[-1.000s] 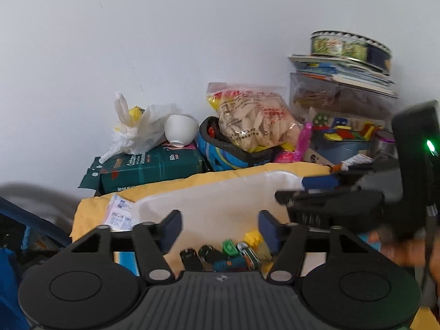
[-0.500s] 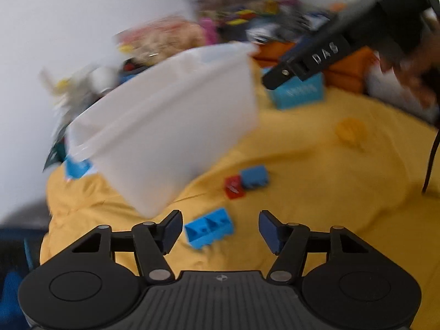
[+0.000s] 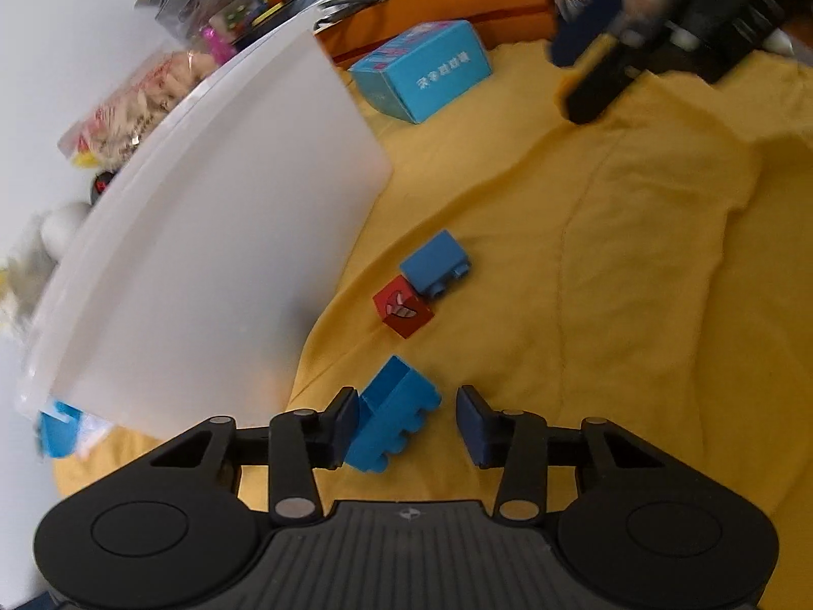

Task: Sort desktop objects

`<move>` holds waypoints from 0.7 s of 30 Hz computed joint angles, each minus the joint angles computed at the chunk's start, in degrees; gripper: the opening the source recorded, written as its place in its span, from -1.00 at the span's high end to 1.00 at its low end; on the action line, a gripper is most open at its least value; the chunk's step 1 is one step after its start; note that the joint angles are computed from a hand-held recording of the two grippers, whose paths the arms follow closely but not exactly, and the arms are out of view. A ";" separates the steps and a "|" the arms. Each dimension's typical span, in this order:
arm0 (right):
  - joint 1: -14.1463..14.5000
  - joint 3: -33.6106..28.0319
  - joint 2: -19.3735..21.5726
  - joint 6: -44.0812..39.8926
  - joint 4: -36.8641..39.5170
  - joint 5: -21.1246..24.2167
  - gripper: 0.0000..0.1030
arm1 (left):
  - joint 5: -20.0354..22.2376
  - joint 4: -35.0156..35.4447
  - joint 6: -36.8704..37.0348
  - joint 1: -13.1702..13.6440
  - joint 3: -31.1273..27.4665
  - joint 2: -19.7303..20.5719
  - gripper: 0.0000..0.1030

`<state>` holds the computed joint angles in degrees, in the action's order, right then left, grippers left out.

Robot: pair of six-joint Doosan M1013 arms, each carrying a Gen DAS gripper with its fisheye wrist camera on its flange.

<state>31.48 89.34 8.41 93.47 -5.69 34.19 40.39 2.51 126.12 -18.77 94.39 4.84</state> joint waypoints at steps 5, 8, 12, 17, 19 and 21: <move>0.15 0.60 -0.57 0.40 -0.31 -0.31 0.05 | 6.39 -12.81 -11.88 4.72 -4.98 2.75 0.24; 0.29 1.03 -0.88 0.76 -0.81 -0.82 0.06 | 7.64 -16.31 -19.05 5.93 -5.23 2.60 0.31; 0.23 1.35 -1.06 0.59 0.02 -1.01 0.06 | 10.03 -30.92 -23.22 7.49 -2.53 0.34 0.31; 0.18 1.68 -1.07 -0.34 1.55 -0.70 0.06 | 7.97 -49.10 -25.94 7.35 4.90 -3.33 0.31; 0.27 1.71 -0.98 -0.61 1.97 -0.35 0.06 | 5.96 -49.08 -28.47 6.23 6.84 -3.99 0.31; 0.37 1.66 -0.89 -0.90 2.29 -0.14 0.06 | 3.79 -44.81 -33.04 4.91 7.35 -4.01 0.31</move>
